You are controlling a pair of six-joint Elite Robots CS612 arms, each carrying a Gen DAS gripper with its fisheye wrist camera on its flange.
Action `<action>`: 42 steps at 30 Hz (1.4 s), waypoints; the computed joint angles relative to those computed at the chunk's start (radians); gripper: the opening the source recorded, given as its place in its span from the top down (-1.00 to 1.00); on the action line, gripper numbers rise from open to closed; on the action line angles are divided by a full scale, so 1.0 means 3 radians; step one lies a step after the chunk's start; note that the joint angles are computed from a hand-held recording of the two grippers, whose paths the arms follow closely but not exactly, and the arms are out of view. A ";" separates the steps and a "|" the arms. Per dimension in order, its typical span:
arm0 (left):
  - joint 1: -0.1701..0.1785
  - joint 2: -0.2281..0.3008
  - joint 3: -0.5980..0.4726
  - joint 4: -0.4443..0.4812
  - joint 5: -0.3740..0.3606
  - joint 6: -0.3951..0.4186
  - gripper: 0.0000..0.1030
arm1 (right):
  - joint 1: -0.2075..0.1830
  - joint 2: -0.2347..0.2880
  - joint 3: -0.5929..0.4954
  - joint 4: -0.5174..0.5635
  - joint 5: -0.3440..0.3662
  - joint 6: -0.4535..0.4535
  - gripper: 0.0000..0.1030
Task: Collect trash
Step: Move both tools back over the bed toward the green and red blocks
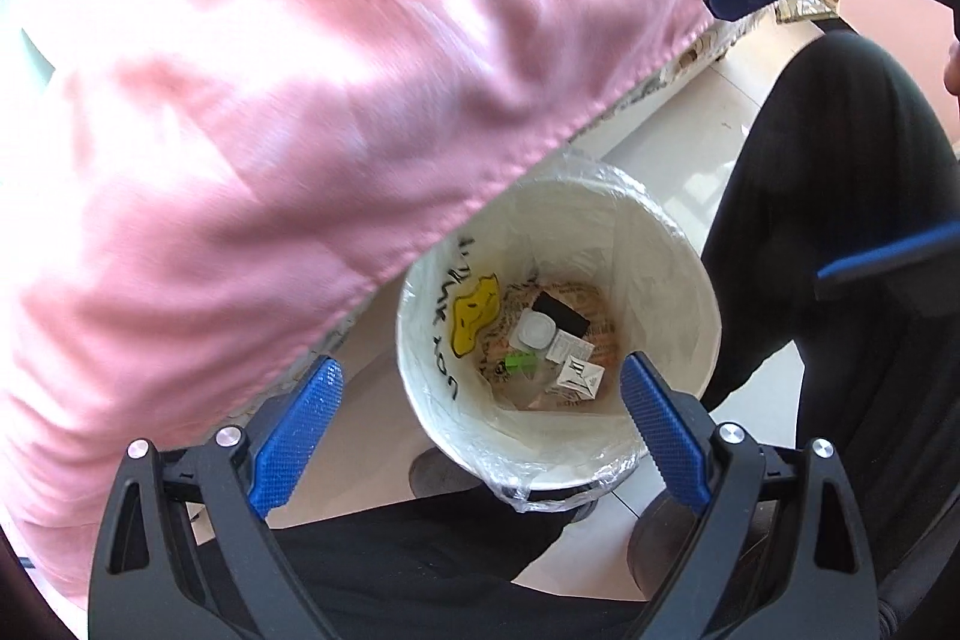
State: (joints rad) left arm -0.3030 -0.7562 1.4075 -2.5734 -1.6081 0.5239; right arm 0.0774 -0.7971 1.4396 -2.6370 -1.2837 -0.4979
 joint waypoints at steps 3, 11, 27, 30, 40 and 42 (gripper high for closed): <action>0.0015 -0.0029 -0.0003 -0.0107 0.0038 -0.0103 -0.85 | 0.0004 -0.0029 0.0010 -0.0116 0.0052 0.0012 -0.77; 0.0058 -0.0048 -0.0150 -0.0377 0.0135 -0.0418 -0.85 | -0.0008 -0.0021 -0.0157 -0.0239 0.0048 0.0051 -0.77; 0.0119 0.0162 -0.0730 -0.0517 0.0147 -0.0888 -0.85 | -0.0118 0.0213 -0.0752 -0.0271 -0.0138 0.0384 -0.77; 0.0117 0.0186 -0.0823 -0.0471 0.0114 -0.0931 -0.85 | -0.0139 0.0275 -0.0904 -0.0183 -0.0170 0.0410 -0.77; 0.0094 0.0401 -0.1329 -0.0211 0.0159 -0.1036 -0.85 | -0.0199 0.0562 -0.1420 -0.0016 -0.0145 0.0641 -0.77; 0.0087 0.0471 -0.1471 -0.0147 0.0188 -0.1073 -0.85 | -0.0205 0.0626 -0.1535 0.0071 -0.0139 0.0617 -0.77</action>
